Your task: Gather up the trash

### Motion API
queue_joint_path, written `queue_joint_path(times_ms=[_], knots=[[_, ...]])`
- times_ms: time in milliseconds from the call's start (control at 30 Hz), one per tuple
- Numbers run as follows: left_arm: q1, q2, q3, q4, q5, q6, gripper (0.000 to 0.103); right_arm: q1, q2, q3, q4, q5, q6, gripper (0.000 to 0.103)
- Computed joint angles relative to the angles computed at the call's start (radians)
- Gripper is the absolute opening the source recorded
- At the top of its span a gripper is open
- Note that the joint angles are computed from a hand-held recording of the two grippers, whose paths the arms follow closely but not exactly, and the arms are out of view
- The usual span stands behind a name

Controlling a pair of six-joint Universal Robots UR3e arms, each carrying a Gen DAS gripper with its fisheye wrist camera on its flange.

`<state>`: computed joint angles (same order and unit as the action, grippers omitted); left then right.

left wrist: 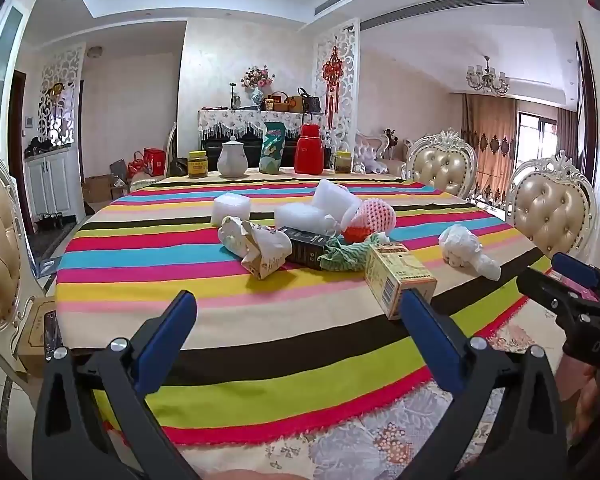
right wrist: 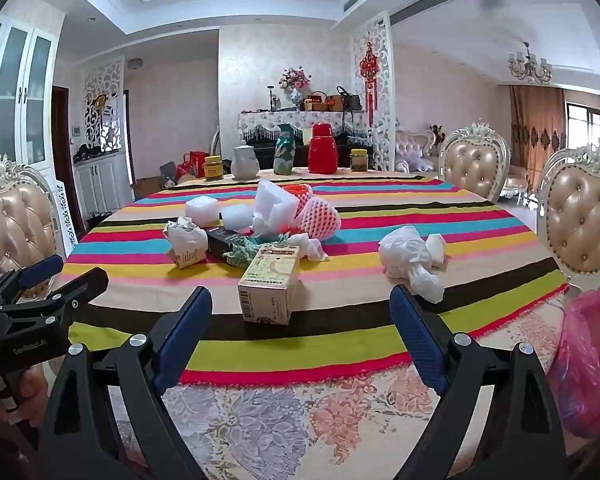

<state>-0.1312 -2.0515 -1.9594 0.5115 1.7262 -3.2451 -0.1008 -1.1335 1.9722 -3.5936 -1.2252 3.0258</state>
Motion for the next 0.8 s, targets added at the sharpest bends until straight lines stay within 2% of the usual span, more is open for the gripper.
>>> queue_joint_path(times_ms=[400,433,567,800], knots=[[-0.023,-0.002,-0.012,0.017,0.031,-0.001,0.099,0.014,0.012,-0.003,-0.015,-0.011,0.01,0.085],[0.0,0.005,-0.001,-0.011,-0.001,-0.005,0.099,0.013,0.012,-0.002,-0.015,-0.009,0.01,0.085],[0.001,0.005,0.0,-0.012,-0.003,-0.005,0.099,0.03,0.013,-0.016,-0.004,-0.023,0.017,0.085],[0.002,0.006,0.0,-0.015,-0.005,-0.005,0.099,-0.009,-0.002,0.001,0.004,0.026,0.006,0.085]])
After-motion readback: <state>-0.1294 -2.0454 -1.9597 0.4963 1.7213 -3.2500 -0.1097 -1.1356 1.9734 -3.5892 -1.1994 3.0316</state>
